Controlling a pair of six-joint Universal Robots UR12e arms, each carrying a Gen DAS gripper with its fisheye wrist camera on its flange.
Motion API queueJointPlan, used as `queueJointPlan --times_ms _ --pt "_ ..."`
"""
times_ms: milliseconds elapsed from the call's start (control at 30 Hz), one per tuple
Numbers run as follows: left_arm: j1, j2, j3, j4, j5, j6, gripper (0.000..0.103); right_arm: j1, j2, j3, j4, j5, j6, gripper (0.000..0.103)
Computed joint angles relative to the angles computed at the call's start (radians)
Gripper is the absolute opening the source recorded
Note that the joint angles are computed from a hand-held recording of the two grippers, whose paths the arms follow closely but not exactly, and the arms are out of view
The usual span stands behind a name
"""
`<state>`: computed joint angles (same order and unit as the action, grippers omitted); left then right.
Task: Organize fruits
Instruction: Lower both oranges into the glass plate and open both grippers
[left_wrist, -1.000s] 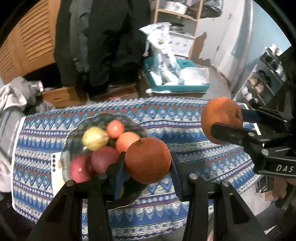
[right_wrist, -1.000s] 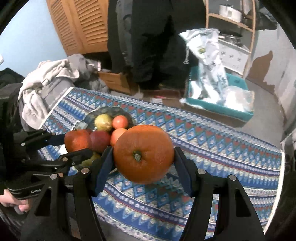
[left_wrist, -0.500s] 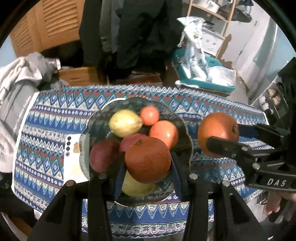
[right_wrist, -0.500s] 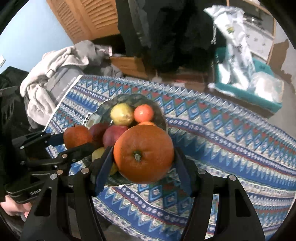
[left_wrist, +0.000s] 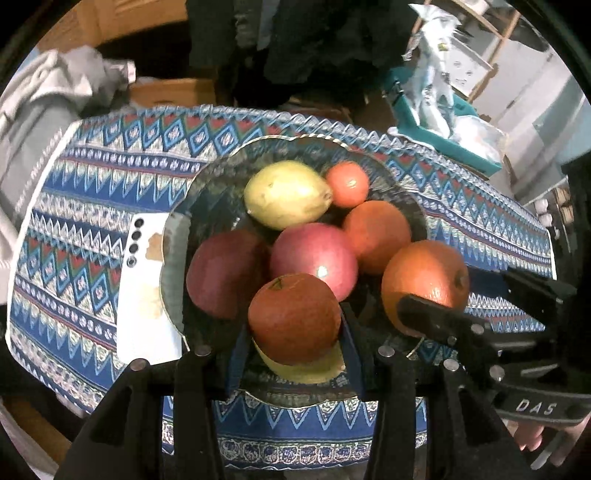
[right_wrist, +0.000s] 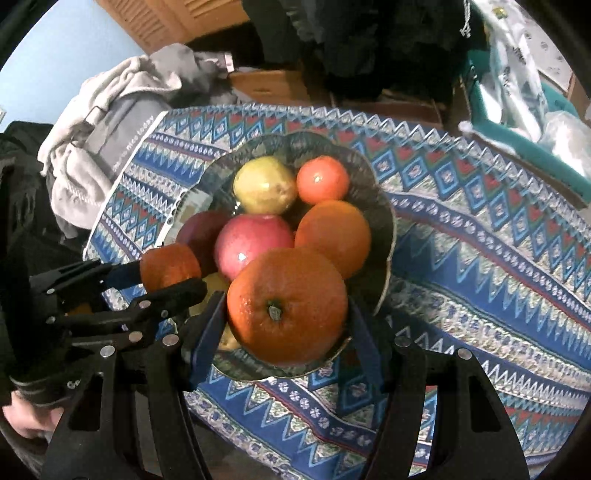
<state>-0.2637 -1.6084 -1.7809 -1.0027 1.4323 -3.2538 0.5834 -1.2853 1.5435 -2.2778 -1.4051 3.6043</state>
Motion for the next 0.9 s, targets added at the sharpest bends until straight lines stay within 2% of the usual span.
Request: queueJointPlan --times_ms 133,233,300,467,900 --pt "0.001 0.002 -0.003 0.01 0.015 -0.012 0.046 -0.001 0.009 -0.004 0.014 0.016 0.002 0.067" --pt "0.004 0.005 -0.005 0.019 0.012 -0.019 0.055 -0.003 0.008 0.002 0.0 0.02 0.01 0.066" --pt "0.005 0.007 -0.005 0.025 0.009 -0.018 0.057 -0.007 0.002 0.008 -0.022 0.034 0.017 0.066" --pt "0.003 0.011 0.0 0.02 0.008 -0.011 0.057 -0.008 -0.012 0.008 -0.035 0.012 0.019 0.066" --pt "-0.016 0.05 0.003 0.057 0.006 -0.001 0.062 0.008 -0.077 0.011 -0.036 -0.164 0.021 0.066"
